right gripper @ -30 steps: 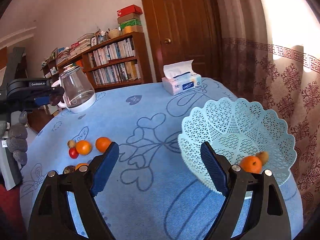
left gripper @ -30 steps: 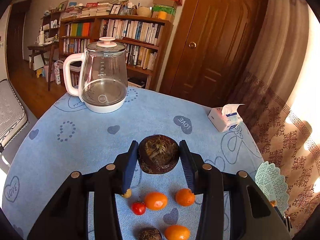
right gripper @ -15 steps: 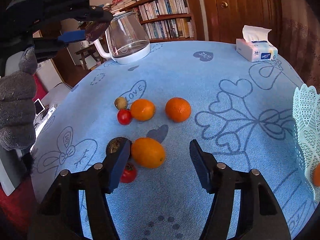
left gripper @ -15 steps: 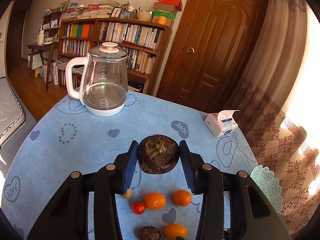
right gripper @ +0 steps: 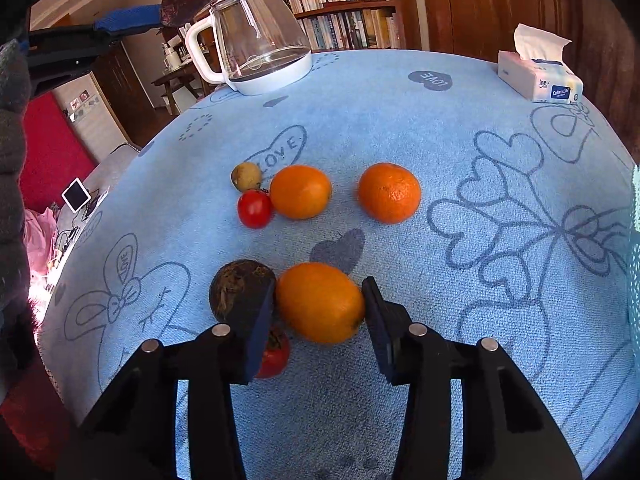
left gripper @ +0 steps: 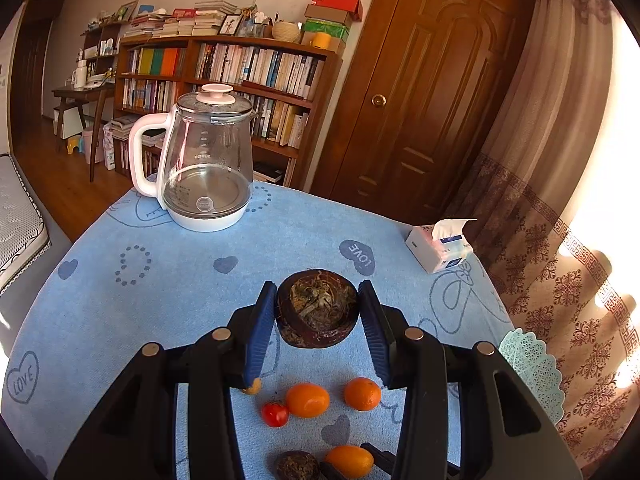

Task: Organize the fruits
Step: 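Lift the mangosteen with the left tool while the right tool grasps another orange, then carry the orange into the green basket and open the right tool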

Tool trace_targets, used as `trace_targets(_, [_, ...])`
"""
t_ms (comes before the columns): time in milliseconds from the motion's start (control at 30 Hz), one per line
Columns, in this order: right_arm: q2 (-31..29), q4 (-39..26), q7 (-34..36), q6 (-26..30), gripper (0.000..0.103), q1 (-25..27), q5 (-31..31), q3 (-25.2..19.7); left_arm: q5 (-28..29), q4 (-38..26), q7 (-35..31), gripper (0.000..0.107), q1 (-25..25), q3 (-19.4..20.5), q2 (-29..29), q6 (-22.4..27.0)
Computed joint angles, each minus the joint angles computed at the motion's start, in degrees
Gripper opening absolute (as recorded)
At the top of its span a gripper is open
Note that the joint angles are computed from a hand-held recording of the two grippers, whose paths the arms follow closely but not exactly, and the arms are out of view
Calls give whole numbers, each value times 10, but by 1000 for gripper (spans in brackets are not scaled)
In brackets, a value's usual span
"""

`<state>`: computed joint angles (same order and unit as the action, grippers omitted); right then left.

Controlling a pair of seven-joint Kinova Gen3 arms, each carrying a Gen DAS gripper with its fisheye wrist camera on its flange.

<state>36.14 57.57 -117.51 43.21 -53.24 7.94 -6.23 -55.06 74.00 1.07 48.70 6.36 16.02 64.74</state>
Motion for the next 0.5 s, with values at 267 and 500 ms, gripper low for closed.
trace_targets(267, [-12, 24, -21, -21, 44, -14, 21, 14, 4, -4, -8, 42, 0, -2, 6, -1])
trace_targets(500, [-41, 70, -97, -59, 44, -51, 90, 56, -7, -19, -14, 42, 13, -8, 20, 25])
